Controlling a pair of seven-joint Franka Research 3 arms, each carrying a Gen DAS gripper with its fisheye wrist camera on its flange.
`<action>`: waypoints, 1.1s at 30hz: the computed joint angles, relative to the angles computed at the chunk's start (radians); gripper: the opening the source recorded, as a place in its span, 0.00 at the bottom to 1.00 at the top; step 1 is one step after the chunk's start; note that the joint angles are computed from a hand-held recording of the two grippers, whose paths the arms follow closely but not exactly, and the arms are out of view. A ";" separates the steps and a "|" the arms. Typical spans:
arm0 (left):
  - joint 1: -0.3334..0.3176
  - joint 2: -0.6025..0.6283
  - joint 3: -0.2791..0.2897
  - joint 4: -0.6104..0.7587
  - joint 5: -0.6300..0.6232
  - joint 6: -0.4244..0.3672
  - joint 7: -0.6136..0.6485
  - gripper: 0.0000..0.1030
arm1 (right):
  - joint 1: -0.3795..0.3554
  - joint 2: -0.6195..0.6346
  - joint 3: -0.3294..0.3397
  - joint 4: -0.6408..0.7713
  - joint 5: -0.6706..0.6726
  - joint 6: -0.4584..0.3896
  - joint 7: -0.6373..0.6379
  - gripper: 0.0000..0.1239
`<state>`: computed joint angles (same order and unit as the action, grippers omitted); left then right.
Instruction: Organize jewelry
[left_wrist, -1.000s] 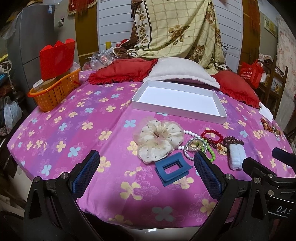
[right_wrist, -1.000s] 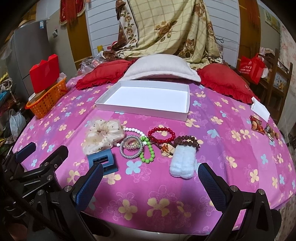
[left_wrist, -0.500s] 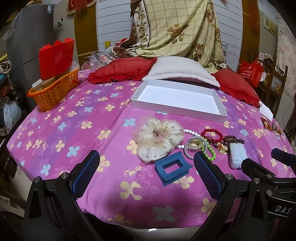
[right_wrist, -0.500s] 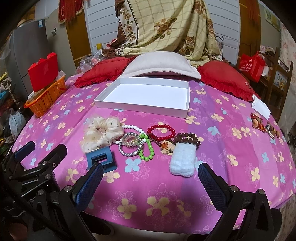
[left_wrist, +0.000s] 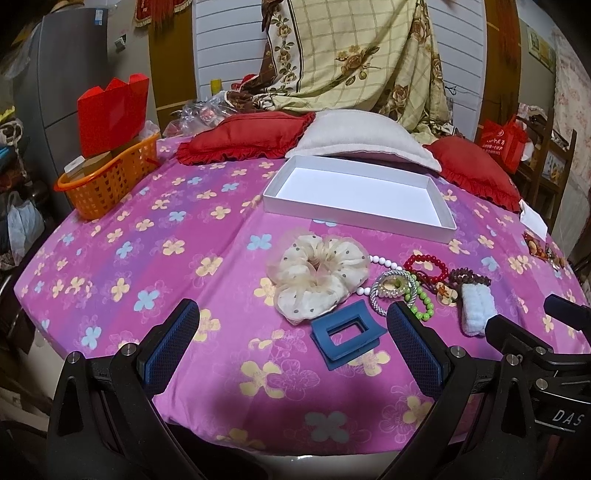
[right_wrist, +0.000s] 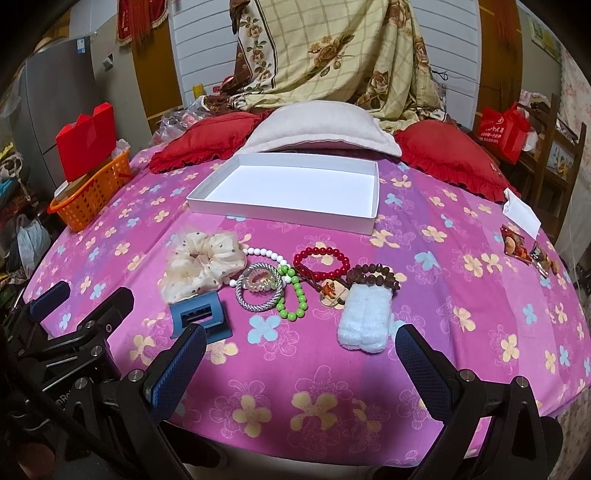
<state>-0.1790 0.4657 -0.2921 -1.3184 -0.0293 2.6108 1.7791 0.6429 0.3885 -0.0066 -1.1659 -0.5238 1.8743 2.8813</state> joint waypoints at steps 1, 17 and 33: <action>0.001 0.001 0.000 0.000 0.001 0.000 0.002 0.99 | -0.001 -0.001 0.001 -0.001 0.002 0.000 -0.002 0.82; -0.002 0.000 0.002 -0.006 0.006 -0.001 -0.005 0.99 | -0.003 0.012 -0.005 0.013 0.014 -0.011 -0.025 0.82; -0.002 0.027 0.006 0.033 0.003 -0.051 -0.027 0.99 | -0.040 -0.057 0.011 -0.111 0.025 0.048 -0.033 0.82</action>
<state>-0.1806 0.4923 -0.2859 -1.2851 -0.0263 2.5603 1.7520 0.6029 0.3316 0.0042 -1.2767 -0.4985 1.9226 2.8485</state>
